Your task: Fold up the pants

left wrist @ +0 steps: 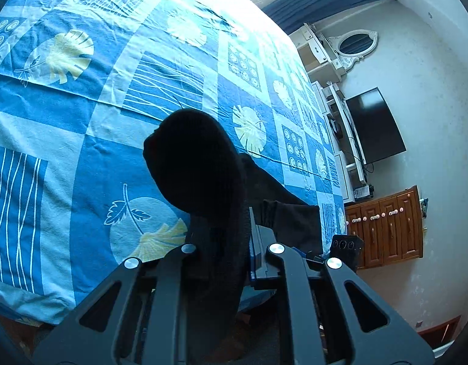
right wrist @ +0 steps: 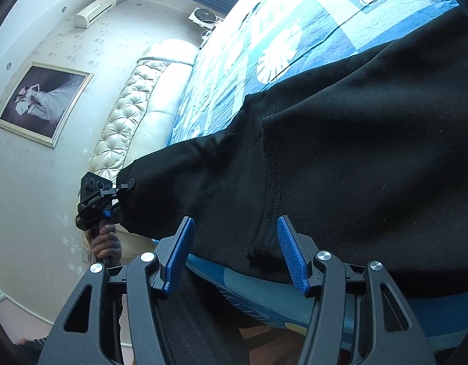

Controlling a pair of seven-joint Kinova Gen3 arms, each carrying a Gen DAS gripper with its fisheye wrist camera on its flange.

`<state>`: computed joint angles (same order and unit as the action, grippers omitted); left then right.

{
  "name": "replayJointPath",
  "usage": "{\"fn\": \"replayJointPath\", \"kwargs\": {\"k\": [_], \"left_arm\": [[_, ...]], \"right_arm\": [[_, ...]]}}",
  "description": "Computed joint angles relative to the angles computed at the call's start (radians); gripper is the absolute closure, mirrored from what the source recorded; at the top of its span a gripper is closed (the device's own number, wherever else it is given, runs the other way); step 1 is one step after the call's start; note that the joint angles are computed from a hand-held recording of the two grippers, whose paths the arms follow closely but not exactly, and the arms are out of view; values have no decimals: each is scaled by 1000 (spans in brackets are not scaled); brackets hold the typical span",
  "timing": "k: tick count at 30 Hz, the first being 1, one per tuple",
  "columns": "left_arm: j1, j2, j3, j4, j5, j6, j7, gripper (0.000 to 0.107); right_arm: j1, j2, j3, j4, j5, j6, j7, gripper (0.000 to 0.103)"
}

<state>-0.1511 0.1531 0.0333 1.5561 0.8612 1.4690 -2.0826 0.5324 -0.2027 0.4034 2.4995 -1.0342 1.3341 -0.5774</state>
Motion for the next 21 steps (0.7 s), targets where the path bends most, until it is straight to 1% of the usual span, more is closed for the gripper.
{"fn": "replayJointPath", "kwargs": {"k": [2,7,13,14,17,19,21], "left_arm": [[33,-22,20,-23,-4,-7,36,94],[151,-66,69,-69,-50,-68,120,94],[315,-46,138,-136,-140,-158,245,94],[343,-39,150,-145,-161,-177,263,94],[445,-17,186,-170,-270,-258,342,94],[510,3,206,-179,-340,-310,395,94],[570,33,222,-192,-403,-347,452,94]], "right_arm": [[14,-2,22,-5,11,18,3,46],[39,-19,55,-25,26,53,-1,45],[80,-36,96,-46,38,104,6,44],[88,-40,108,-49,46,111,8,44],[118,-50,146,-63,64,135,8,44],[143,-50,184,-76,81,147,14,44],[175,-26,237,-91,100,175,33,44]]}}
